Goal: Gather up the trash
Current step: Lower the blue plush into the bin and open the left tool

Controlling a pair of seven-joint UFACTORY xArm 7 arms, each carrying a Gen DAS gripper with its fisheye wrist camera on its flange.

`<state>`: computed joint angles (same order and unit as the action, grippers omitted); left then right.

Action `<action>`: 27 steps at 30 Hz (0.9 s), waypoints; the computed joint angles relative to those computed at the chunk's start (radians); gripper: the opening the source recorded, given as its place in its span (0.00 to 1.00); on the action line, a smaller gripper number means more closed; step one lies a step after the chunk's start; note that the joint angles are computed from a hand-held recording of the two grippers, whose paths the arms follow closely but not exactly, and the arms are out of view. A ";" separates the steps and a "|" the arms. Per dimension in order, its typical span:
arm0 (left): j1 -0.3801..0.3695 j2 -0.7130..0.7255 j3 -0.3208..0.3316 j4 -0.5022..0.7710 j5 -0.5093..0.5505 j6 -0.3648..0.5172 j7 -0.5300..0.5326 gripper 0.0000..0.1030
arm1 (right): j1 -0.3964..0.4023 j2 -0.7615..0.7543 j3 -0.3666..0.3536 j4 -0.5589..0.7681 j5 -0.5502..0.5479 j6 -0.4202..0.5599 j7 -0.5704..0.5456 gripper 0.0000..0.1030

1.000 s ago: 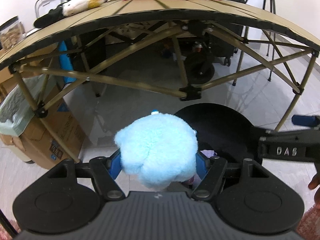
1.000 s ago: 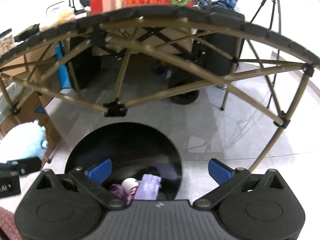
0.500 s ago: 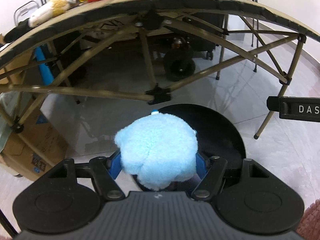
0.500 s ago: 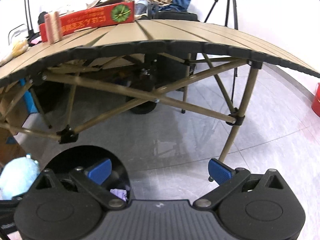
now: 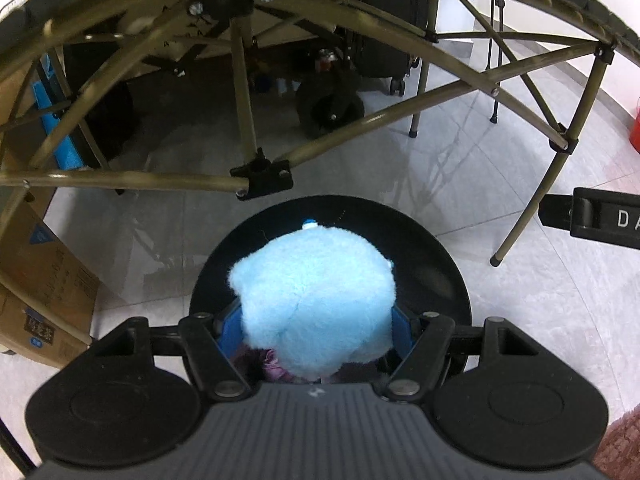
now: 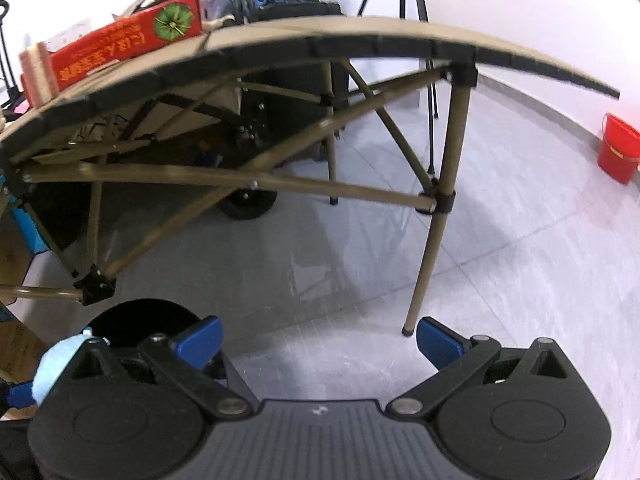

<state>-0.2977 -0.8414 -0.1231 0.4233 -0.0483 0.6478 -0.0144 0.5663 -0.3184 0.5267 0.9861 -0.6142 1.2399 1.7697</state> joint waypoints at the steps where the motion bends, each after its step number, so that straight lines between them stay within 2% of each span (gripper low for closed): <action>1: 0.000 0.003 0.000 -0.002 -0.001 -0.001 -0.002 0.69 | 0.000 0.002 -0.002 -0.001 0.004 -0.005 0.003 1.00; 15: 0.005 0.002 -0.021 -0.012 0.025 0.006 -0.022 0.71 | 0.007 0.006 -0.005 -0.013 -0.014 -0.026 0.016 1.00; 17: 0.003 0.005 -0.019 -0.007 0.024 0.019 -0.027 0.78 | 0.006 0.004 -0.002 -0.013 -0.016 -0.022 0.021 1.00; 19: 0.011 0.010 -0.026 0.001 0.028 0.029 -0.040 0.95 | 0.005 0.003 0.000 -0.013 -0.016 -0.018 0.026 1.00; 20: 0.019 0.010 -0.034 0.002 0.035 0.029 -0.051 0.99 | 0.005 0.003 0.000 -0.013 -0.016 -0.017 0.028 1.00; 27: 0.021 0.039 -0.024 0.022 0.037 0.063 -0.070 1.00 | 0.005 0.004 -0.001 -0.014 -0.016 -0.023 0.029 1.00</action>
